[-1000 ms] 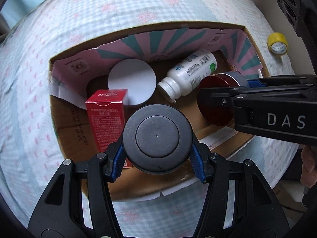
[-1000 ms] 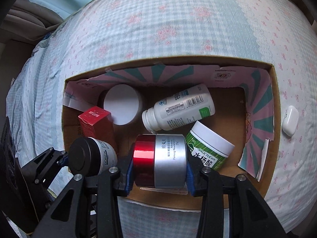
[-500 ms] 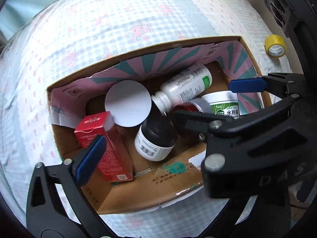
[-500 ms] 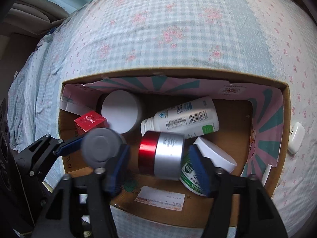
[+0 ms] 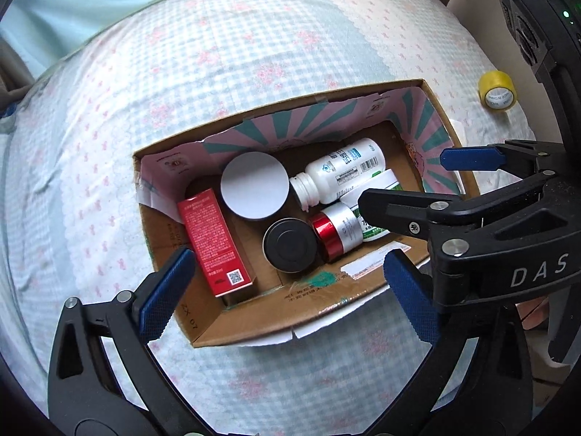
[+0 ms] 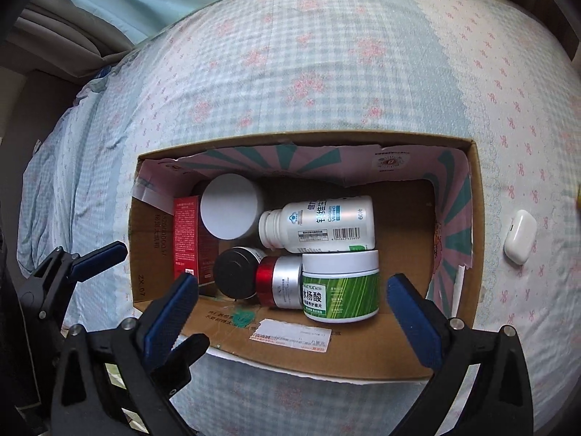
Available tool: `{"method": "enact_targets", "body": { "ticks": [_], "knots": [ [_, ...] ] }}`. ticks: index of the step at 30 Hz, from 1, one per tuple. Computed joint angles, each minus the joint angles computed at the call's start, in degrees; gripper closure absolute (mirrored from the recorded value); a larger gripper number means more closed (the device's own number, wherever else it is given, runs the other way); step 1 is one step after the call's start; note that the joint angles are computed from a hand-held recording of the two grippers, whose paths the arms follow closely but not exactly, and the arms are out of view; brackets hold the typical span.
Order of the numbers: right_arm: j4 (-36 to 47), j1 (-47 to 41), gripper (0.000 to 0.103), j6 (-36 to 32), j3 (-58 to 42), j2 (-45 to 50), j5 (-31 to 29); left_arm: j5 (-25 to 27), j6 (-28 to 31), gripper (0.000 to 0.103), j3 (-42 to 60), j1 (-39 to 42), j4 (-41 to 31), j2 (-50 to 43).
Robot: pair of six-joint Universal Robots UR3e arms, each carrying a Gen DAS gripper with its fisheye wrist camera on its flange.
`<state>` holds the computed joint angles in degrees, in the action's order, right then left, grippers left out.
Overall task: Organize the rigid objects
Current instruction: 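Open both tools to release the jar and tin in the box, then move both tools toward the white earbud case and yellow tape roll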
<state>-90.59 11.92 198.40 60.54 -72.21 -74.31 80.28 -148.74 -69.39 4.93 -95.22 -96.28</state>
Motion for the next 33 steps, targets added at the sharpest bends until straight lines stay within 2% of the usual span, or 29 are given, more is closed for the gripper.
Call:
{"method": "enact_targets", "body": {
  "ticks": [6,11,20,23,26,30,33],
  "knots": [
    [3.0,1.7,0.000,2.4,-3.2,-3.1,-1.2,-1.1,2.1,0.000,2.8,3.7,-6.1,5.0],
    [9.9,2.8,0.000,5.7,-8.7,-6.2,-1.1,-3.1,1.9,0.000,6.2,7.4,-13.9,10.0],
    [21.7,7.2,0.000,12.0,-19.9,-12.3,-7.8,-8.2,7.0,0.000,16.7,14.0,-28.9,17.5],
    [27.4,7.7,0.000,12.9,-24.1,-14.1,-10.7,-9.9,6.8,0.000,20.9,14.4,-32.5,18.5],
    [33.8,6.7,0.000,12.5,-28.5,-16.0,-13.2,-11.0,4.0,0.000,24.2,12.8,-33.6,19.2],
    [40.6,-0.1,0.000,8.3,-29.9,-22.1,-13.4,-11.9,-2.3,0.000,28.3,6.7,-34.1,17.7],
    [44.6,-9.9,0.000,0.2,-29.3,-28.2,-11.8,-8.1,-11.7,0.000,27.2,-3.5,-27.3,16.2]
  ]
}}
